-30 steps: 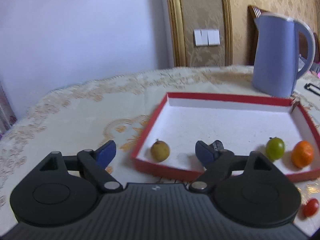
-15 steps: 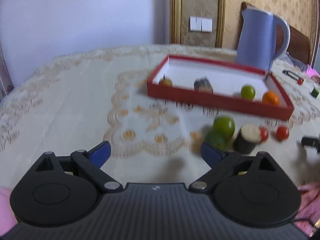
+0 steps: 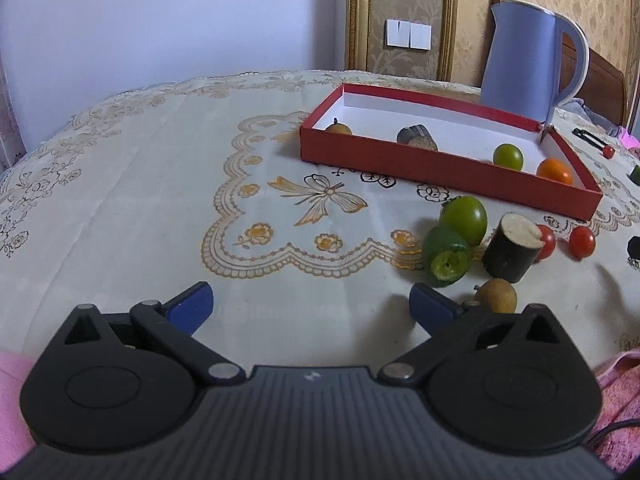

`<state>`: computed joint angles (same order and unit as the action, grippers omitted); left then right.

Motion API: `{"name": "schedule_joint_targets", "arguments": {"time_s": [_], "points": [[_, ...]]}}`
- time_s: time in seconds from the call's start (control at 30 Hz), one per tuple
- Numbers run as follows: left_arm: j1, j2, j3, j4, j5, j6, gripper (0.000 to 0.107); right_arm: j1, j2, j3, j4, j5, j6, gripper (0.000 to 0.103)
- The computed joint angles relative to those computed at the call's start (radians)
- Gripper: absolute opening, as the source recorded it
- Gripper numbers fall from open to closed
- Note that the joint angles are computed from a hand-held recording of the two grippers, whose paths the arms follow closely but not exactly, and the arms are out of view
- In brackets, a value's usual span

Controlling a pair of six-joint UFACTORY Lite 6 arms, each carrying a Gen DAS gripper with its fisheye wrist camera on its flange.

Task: Organize fruits
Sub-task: 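Move the right gripper to the red cherry tomato and close on it, then carry the cherry tomato into the red box and open the right gripper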

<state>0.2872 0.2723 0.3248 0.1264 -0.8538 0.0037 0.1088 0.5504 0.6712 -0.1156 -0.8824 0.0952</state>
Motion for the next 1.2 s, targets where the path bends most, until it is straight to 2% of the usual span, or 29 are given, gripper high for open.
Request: {"name": "schedule_joint_targets", "arguments": {"time_s": [0.1,0.2,0.33,0.4,0.43,0.53,0.63,0.67,0.73,0.77,0.8,0.9,1.2], "points": [[0.002,0.001,0.007,0.004,0.015,-0.004,0.103,0.053,-0.018,-0.004,0.002,0.015,-0.057,0.103],[0.009,0.003,0.008,0.016,0.013,-0.012,0.103,0.084,-0.022,0.026,-0.075,0.048,-0.006,0.102],[0.009,0.004,0.008,0.016,0.012,-0.011,0.103,0.158,0.014,0.094,0.000,0.080,-0.088,0.101],[0.015,0.005,0.006,0.025,0.008,-0.017,0.103,0.179,0.032,0.132,0.030,0.110,-0.114,0.082],[0.015,0.005,0.007,0.026,0.008,-0.018,0.103,0.183,0.042,0.154,0.035,0.129,-0.117,0.078],[0.014,0.004,0.006,0.026,0.008,-0.019,0.103,0.166,0.077,0.221,-0.053,0.193,-0.053,0.075],[0.017,0.003,0.005,0.032,0.007,-0.022,0.103,0.180,0.098,0.251,-0.043,0.214,-0.075,0.070],[0.017,0.004,0.006,0.031,0.007,-0.021,0.103,0.183,0.103,0.257,-0.049,0.225,-0.077,0.057],[0.019,0.004,0.006,0.034,0.006,-0.023,0.103,0.180,0.111,0.267,-0.083,0.233,-0.061,0.047],[0.019,0.004,0.006,0.034,0.006,-0.023,0.103,0.177,0.111,0.265,-0.108,0.227,-0.052,0.036],[0.020,0.004,0.005,0.035,0.005,-0.025,0.103,0.174,0.111,0.261,-0.128,0.219,-0.044,0.032],[0.020,0.005,0.005,0.036,0.004,-0.025,0.103,0.170,0.109,0.246,-0.132,0.194,-0.035,0.026],[0.026,0.007,0.005,0.045,0.001,-0.030,0.103,0.143,0.041,0.156,-0.089,0.069,-0.065,0.026]]}}
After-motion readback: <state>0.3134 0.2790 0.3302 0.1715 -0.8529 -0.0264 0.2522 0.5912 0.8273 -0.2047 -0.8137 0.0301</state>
